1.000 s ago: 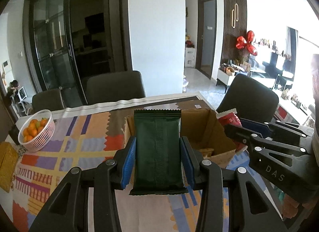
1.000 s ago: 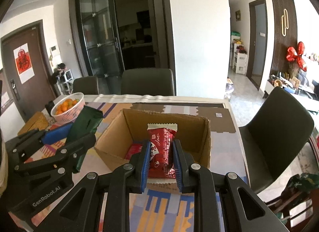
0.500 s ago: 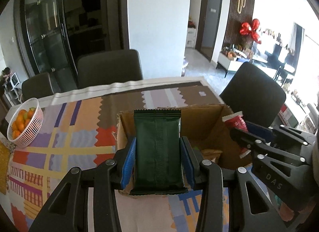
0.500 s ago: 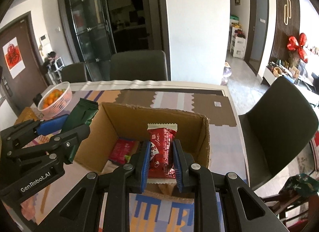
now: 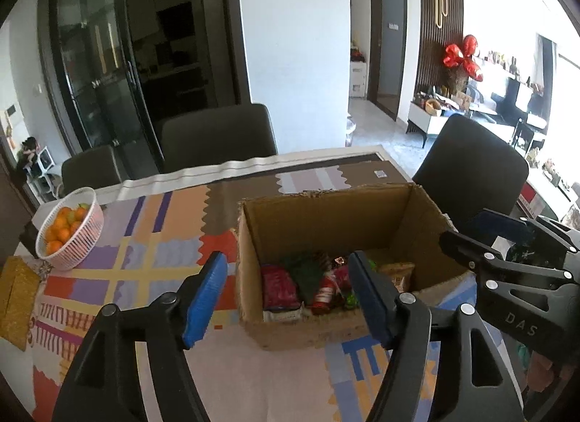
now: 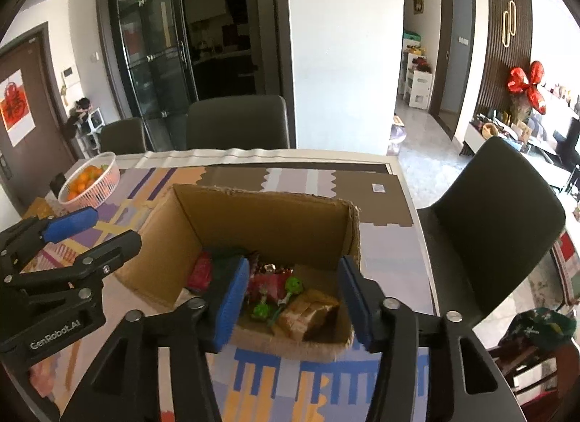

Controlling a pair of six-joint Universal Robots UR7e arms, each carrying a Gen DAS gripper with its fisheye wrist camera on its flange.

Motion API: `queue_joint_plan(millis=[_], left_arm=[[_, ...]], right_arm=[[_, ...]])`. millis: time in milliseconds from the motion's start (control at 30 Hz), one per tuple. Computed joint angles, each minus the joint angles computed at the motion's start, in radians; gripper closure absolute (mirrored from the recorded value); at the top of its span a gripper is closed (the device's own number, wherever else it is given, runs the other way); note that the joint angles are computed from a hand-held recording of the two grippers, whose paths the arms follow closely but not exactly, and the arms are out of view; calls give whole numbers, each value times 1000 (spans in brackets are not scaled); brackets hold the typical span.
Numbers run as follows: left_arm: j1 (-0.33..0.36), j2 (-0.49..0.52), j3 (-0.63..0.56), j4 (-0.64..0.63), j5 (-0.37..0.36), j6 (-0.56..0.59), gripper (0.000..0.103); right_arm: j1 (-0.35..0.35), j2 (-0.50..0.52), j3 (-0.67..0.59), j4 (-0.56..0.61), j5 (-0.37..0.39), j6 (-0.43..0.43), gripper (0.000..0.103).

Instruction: Organize snacks

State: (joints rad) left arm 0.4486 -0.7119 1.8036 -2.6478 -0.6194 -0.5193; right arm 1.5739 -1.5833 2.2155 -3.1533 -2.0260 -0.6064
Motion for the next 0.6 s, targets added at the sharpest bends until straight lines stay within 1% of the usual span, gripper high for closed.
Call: queue_joint_plan(millis=[133, 200, 300, 433, 500, 600], left_arm=[[-40, -35, 65, -28, 28, -36, 24], [-67, -54, 104, -37, 52, -64, 19], [-109, -77, 158, -53, 87, -99, 14], [-169, -102, 225, -43, 141, -167, 8], [-193, -113, 249, -26, 161, -211, 4], [-228, -131, 289, -15, 171, -270, 2]], right_arm=[[8, -42, 61, -71, 7, -32, 40], [12, -68, 90, -95, 14, -46, 36], [22, -111, 140, -146, 17, -59, 29], [23, -172, 200, -191, 40, -76, 23], [17, -210, 230, -189, 59, -80, 20], [7, -266, 273, -185, 83, -77, 19]])
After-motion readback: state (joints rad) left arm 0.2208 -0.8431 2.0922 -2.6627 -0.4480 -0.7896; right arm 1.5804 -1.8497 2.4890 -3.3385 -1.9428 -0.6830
